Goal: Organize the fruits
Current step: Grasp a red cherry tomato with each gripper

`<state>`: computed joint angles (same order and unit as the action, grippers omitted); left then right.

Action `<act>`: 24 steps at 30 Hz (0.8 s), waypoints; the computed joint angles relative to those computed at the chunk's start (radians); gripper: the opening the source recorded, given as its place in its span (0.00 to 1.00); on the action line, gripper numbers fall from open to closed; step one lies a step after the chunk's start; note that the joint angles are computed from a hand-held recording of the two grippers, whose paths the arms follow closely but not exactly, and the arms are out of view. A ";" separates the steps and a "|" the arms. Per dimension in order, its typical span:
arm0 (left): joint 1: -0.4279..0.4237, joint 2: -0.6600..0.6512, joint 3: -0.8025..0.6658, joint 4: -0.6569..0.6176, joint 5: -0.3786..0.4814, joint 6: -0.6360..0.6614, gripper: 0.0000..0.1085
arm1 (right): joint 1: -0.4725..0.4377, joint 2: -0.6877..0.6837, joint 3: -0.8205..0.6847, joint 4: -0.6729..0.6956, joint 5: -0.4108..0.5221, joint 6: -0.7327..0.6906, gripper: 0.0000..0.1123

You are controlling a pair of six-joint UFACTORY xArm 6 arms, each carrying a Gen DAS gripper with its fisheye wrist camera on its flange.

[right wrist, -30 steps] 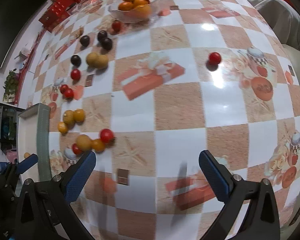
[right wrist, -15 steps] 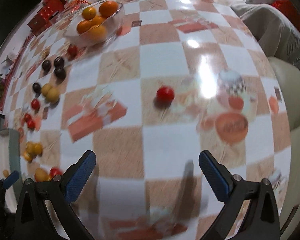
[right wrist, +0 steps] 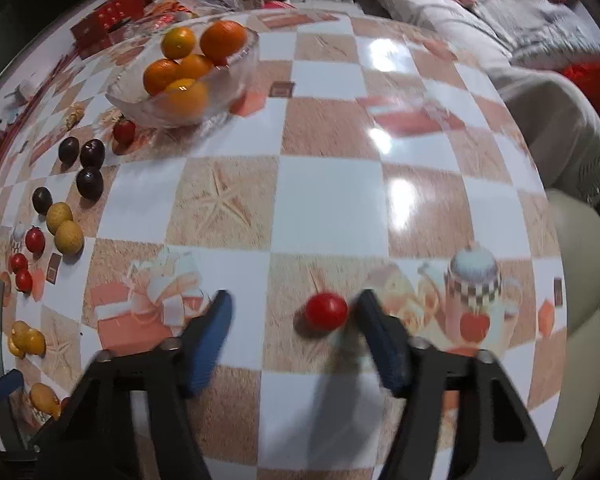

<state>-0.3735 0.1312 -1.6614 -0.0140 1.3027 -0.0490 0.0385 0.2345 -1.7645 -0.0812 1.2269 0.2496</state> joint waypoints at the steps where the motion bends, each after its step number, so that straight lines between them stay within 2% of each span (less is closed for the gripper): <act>1: 0.001 0.001 -0.001 -0.002 0.000 0.001 0.72 | 0.001 0.003 -0.005 0.001 -0.007 -0.008 0.33; 2: 0.002 0.002 -0.001 -0.004 -0.001 0.003 0.72 | 0.001 0.010 -0.014 0.005 -0.005 -0.010 0.20; 5: 0.010 0.017 -0.018 -0.018 -0.005 0.014 0.64 | -0.014 -0.011 0.006 0.051 -0.003 -0.026 0.19; 8: 0.009 0.022 -0.027 -0.029 -0.008 0.031 0.53 | -0.018 -0.043 0.044 0.092 -0.016 -0.026 0.19; 10: 0.004 0.024 -0.031 -0.037 -0.014 0.041 0.35 | -0.020 -0.070 0.077 0.116 -0.021 -0.017 0.19; 12: 0.007 0.029 -0.039 -0.053 -0.011 0.051 0.26 | -0.021 -0.099 0.112 0.140 -0.029 -0.008 0.19; 19: 0.027 0.045 -0.068 -0.102 0.024 0.039 0.26 | -0.015 -0.197 0.204 0.215 -0.022 0.003 0.18; 24: 0.033 0.027 -0.045 -0.109 0.018 0.044 0.26 | -0.006 -0.242 0.239 0.235 -0.006 0.020 0.18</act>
